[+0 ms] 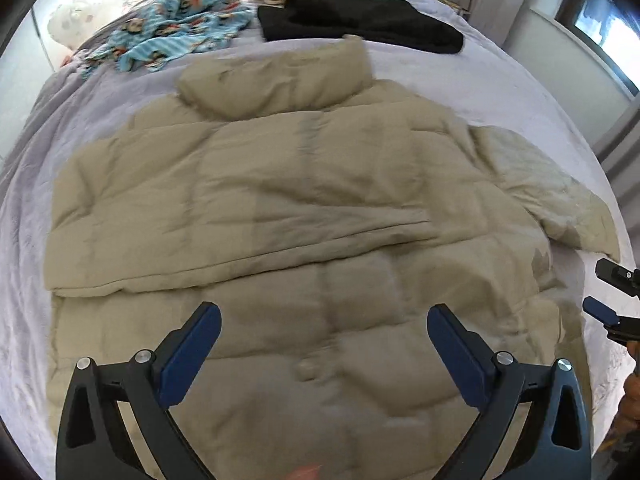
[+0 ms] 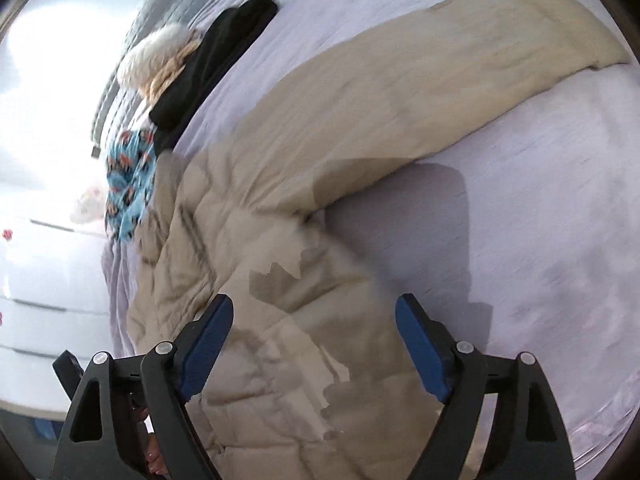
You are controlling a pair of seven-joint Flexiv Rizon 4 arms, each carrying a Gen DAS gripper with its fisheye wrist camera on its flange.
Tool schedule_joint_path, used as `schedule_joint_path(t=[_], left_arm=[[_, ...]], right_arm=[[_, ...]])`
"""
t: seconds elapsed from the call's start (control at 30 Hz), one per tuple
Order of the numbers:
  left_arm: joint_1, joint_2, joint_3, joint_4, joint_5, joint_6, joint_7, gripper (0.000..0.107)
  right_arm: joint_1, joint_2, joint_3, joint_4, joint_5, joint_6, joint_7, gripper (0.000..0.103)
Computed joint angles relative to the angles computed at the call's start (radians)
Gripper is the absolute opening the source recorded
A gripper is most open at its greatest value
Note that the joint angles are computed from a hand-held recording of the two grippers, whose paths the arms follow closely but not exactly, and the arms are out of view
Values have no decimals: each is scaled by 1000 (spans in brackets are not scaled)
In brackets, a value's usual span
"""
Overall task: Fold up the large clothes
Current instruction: 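Grasp the other sleeve with the right gripper and lift it, then lay the held sleeve over the jacket body and open the right gripper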
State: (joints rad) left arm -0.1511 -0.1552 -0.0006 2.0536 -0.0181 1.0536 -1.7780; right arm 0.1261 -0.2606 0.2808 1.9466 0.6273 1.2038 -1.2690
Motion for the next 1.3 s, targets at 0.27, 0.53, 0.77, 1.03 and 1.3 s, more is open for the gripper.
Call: schedule_joint_path(t=[0.27, 0.53, 0.77, 1.03, 1.3], left_arm=[[-46, -76, -30, -118, 24, -62, -8, 103], [-84, -145, -27, -219, 29, -119, -48, 103], [-68, -161, -23, -228, -17, -136, -47, 103], [-48, -128, 27, -232, 42, -110, -129, 103], [24, -85, 81, -211, 114, -48, -207, 103]], right_arm=[[-58, -1, -57, 51, 19, 93, 44, 103], [-329, -102, 2, -143, 465, 0, -215, 103], [-408, -222, -19, -314, 737, -50, -302, 81], [-328, -262, -34, -437, 637, -78, -242, 9], [-140, -280, 12, -598, 243, -66, -277, 9]])
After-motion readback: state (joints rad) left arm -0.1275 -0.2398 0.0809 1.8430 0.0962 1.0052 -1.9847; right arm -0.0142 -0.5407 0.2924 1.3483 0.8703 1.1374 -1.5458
